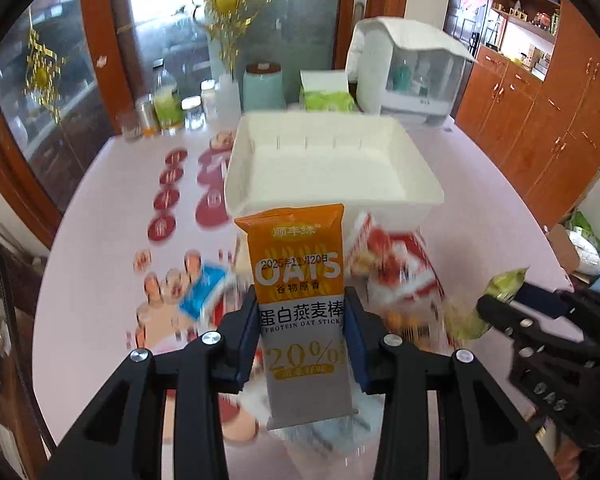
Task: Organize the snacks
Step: 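Carry both snacks over the white tray and open both grippers to drop them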
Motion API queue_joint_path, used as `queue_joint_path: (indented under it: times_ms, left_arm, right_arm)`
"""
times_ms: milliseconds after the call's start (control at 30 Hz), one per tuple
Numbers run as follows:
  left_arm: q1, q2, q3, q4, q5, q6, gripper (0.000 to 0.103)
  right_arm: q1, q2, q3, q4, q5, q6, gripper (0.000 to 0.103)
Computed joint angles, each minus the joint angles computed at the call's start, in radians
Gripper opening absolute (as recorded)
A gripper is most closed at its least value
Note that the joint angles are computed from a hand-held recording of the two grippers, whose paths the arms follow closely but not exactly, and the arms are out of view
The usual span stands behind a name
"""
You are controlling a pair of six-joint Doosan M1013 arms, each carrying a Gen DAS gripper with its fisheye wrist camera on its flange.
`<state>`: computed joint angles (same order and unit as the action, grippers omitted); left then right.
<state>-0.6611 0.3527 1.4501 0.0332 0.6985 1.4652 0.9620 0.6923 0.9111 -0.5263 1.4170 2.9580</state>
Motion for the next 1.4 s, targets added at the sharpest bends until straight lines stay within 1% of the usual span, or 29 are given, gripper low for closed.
queue_joint_path:
  times_ms: [133, 200, 267, 333, 467, 567, 667, 767, 800, 833, 867, 900, 933, 967, 1033, 1100, 1133, 1233, 1400]
  left_arm:
    - [-0.005, 0.057, -0.092, 0.036, 0.003, -0.032, 0.037]
    - [-0.009, 0.095, -0.154, 0.074, 0.011, -0.053, 0.037]
    - [-0.008, 0.133, -0.218, 0.077, 0.02, -0.049, 0.037]
    - [-0.011, 0.167, -0.274, 0.121, 0.046, -0.08, 0.037]
    - [-0.01, 0.247, -0.406, 0.143, 0.118, -0.087, 0.037]
    - [-0.007, 0.296, -0.482, 0.144, 0.158, -0.086, 0.038]
    - [-0.005, 0.338, -0.541, 0.133, 0.184, -0.061, 0.04]
    - [-0.008, 0.377, -0.596, 0.167, 0.218, -0.073, 0.042]
    - [-0.008, 0.388, -0.613, 0.173, 0.227, -0.078, 0.043]
    - [-0.007, 0.402, -0.636, 0.168, 0.237, -0.082, 0.053]
    - [-0.004, 0.412, -0.651, 0.162, 0.242, -0.088, 0.071]
    - [-0.003, 0.422, -0.667, 0.162, 0.246, -0.101, 0.081]
    - [-0.001, 0.427, -0.672, 0.16, 0.242, -0.112, 0.094]
    - [0.004, 0.435, -0.685, 0.14, 0.237, -0.117, 0.1]
    - [0.008, 0.453, -0.715, 0.122, 0.262, -0.121, 0.1]
    - [0.016, 0.474, -0.75, 0.084, 0.296, -0.115, 0.1]
    - [0.017, 0.475, -0.751, 0.077, 0.298, -0.118, 0.1]
    - [0.019, 0.473, -0.74, 0.074, 0.28, -0.127, 0.1]
    - [0.013, 0.463, -0.713, 0.098, 0.26, -0.119, 0.1]
  right_arm:
    - [-0.033, -0.009, -0.022, -0.063, -0.004, -0.077, 0.037]
    - [-0.054, -0.01, -0.034, -0.095, -0.014, -0.109, 0.037]
    - [-0.081, -0.009, -0.047, -0.12, -0.037, -0.138, 0.037]
    - [-0.114, -0.013, -0.047, -0.13, -0.087, -0.141, 0.037]
    - [-0.174, 0.002, -0.066, -0.099, -0.132, -0.133, 0.037]
    - [-0.21, 0.023, -0.089, -0.062, -0.14, -0.142, 0.037]
    - [-0.231, 0.048, -0.119, -0.038, -0.131, -0.167, 0.037]
    - [-0.251, 0.075, -0.154, -0.001, -0.112, -0.201, 0.037]
    - [-0.257, 0.083, -0.165, 0.011, -0.105, -0.206, 0.037]
    - [-0.262, 0.092, -0.179, 0.017, -0.093, -0.211, 0.037]
    - [-0.265, 0.1, -0.189, 0.021, -0.088, -0.217, 0.037]
    - [-0.269, 0.106, -0.199, 0.028, -0.086, -0.226, 0.038]
    - [-0.273, 0.111, -0.204, 0.038, -0.087, -0.232, 0.039]
    - [-0.276, 0.114, -0.209, 0.046, -0.088, -0.239, 0.04]
    - [-0.279, 0.12, -0.215, 0.05, -0.088, -0.241, 0.047]
    - [-0.279, 0.124, -0.219, 0.038, -0.085, -0.234, 0.05]
    - [-0.279, 0.123, -0.217, 0.036, -0.087, -0.232, 0.053]
    - [-0.283, 0.113, -0.194, 0.042, -0.115, -0.222, 0.058]
    - [-0.286, 0.088, -0.141, 0.051, -0.181, -0.188, 0.058]
